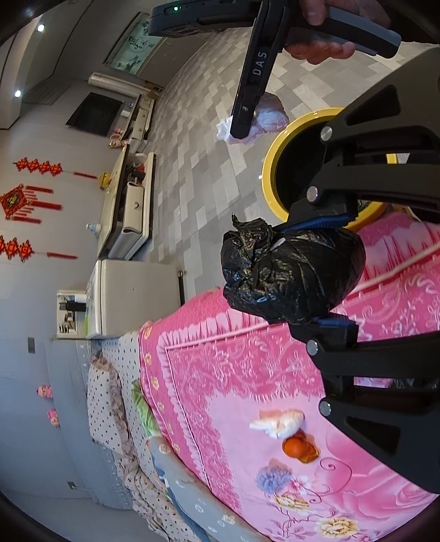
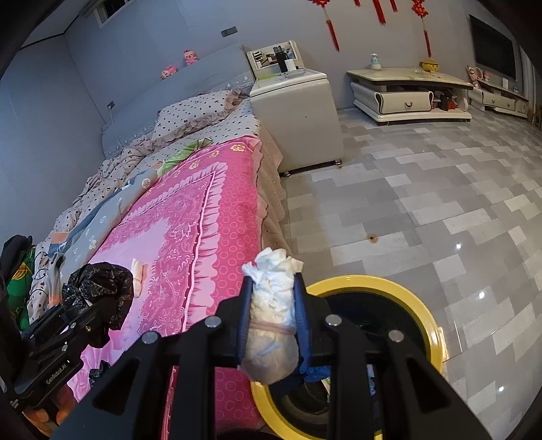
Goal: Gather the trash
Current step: 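Carry the black bag and white tissue over the yellow-rimmed bin with both tools, then open both tools to drop the black bag and tissue into the bin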
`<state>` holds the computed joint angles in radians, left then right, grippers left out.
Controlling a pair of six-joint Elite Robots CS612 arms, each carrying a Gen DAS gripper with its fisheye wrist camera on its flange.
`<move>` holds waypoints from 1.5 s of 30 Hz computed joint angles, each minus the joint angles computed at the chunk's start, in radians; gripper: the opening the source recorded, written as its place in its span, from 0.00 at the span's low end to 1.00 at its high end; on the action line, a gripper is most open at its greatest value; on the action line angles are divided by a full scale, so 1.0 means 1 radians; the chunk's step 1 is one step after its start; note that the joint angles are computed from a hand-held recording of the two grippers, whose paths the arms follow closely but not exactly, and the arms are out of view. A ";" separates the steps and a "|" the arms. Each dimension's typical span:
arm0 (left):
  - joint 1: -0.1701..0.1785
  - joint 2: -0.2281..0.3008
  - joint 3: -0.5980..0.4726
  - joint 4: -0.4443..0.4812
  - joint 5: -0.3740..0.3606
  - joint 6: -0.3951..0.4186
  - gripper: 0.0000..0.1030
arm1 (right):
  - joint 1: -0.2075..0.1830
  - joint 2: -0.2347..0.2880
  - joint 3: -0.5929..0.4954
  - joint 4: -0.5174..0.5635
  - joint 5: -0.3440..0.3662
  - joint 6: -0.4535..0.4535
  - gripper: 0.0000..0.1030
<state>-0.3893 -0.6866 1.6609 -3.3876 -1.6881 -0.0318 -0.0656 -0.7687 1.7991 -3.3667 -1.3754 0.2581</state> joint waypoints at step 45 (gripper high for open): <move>-0.063 0.092 -0.084 0.144 -0.049 -0.003 0.62 | -0.065 0.040 0.037 0.047 -0.080 0.135 0.44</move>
<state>-0.4527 -0.5944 1.5771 -3.2439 -1.7368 -0.0347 -0.1305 -0.7283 1.8364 -3.3196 -1.4558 0.3927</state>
